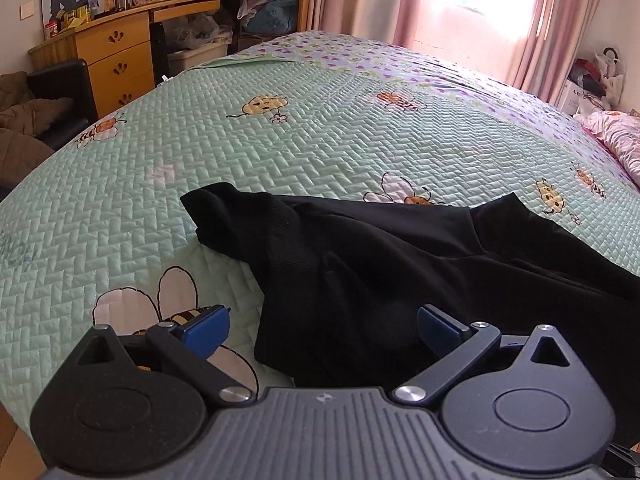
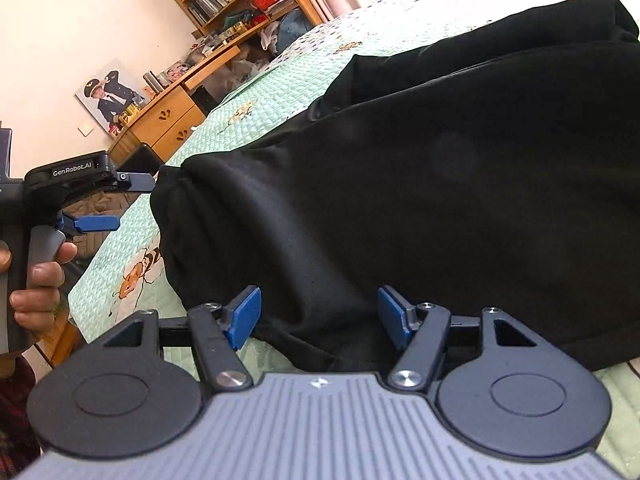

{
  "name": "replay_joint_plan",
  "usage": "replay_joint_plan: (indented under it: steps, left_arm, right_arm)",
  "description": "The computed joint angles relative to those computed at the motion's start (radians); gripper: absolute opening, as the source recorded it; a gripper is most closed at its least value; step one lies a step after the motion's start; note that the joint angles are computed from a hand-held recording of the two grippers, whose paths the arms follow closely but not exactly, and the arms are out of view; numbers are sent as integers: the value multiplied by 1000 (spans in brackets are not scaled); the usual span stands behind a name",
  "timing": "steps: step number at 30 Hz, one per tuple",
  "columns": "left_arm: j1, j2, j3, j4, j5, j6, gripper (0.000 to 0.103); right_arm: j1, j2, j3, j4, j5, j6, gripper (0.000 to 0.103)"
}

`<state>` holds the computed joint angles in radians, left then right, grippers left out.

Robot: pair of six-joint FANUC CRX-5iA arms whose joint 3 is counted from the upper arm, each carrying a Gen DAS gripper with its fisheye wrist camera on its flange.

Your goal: Fold clothes

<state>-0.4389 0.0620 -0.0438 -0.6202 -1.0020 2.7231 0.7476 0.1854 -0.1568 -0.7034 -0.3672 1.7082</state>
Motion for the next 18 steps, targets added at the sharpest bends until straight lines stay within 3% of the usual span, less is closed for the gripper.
replay_joint_plan:
  steps: [11, 18]
  left_arm:
    - [-34, 79, 45, 69, 9, -45, 101]
    - [-46, 180, 87, 171, 32, -169, 102]
  right_arm:
    - [-74, -31, -5, -148, -100, 141, 67]
    - [-138, -58, -22, -242, -151, 150, 67]
